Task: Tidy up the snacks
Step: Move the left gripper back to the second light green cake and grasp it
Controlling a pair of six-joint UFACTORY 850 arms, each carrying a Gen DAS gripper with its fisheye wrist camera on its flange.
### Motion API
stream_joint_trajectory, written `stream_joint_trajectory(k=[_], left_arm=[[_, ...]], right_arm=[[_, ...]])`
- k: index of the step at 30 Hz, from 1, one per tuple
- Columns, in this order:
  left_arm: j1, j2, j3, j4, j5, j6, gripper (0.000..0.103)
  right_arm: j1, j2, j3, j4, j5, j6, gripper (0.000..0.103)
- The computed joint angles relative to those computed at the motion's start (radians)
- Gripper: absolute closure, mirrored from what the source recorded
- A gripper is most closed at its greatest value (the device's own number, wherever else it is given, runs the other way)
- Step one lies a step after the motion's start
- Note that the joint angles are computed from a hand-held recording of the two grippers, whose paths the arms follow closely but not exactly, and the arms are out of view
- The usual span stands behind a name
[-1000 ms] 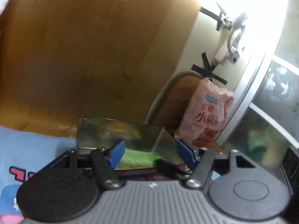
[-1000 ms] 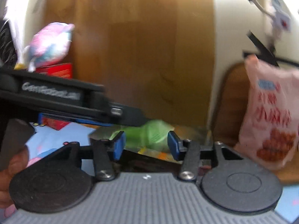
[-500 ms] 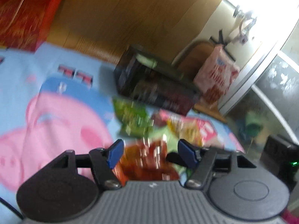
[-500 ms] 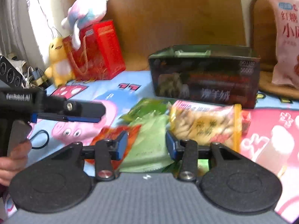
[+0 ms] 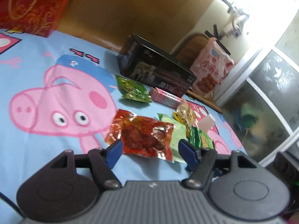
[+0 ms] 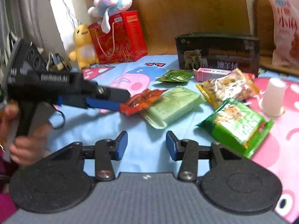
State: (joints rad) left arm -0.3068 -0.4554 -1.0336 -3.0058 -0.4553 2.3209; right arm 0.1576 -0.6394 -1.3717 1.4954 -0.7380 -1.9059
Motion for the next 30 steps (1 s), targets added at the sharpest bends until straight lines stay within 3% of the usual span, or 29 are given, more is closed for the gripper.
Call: stream_joint_trajectory(k=[5,6,7,12,17,20,22,24,25,27,30], left_arm=[[0.006,0.028,0.043,0.015,-0.045,-0.058,0.035],[0.004,0.032,0.047,0.011,-0.045,-0.056,0.035],[0.003,0.033,0.049,0.01,-0.044,-0.055,0.035],[0.0,0.041,0.062,0.035,-0.052,-0.076,0.035],[-0.003,0.04,0.059,0.136,-0.084,-0.14,0.035],[-0.006,0.027,0.033,0.241,-0.1,-0.192,0.034],[-0.014,0.01,0.004,0.31,-0.099,-0.228,0.031],[-0.023,-0.011,-0.03,0.369,-0.091,-0.258,0.031],[-0.031,-0.024,-0.057,0.39,-0.07,-0.264,0.031],[-0.043,-0.044,-0.104,0.392,-0.017,-0.237,0.029],[-0.052,-0.097,-0.205,0.425,0.053,-0.203,0.026]], right_arm=[[0.028,-0.025,-0.036,0.059,0.089,-0.06,0.056],[0.033,-0.034,-0.048,0.054,0.105,-0.059,0.08],[0.038,-0.032,-0.044,0.077,0.127,-0.079,0.096],[0.016,0.005,0.012,0.158,0.11,-0.17,0.099],[-0.042,0.076,0.109,0.126,0.083,-0.2,0.098],[-0.096,0.087,0.124,0.022,0.025,-0.091,0.092],[-0.113,0.093,0.138,0.026,0.036,-0.075,0.071],[-0.121,0.096,0.148,0.043,0.028,-0.092,0.063],[-0.122,0.095,0.146,0.036,0.023,-0.091,0.053],[-0.12,0.098,0.151,0.039,0.014,-0.122,0.043],[-0.113,0.094,0.156,0.034,-0.007,-0.155,0.043]])
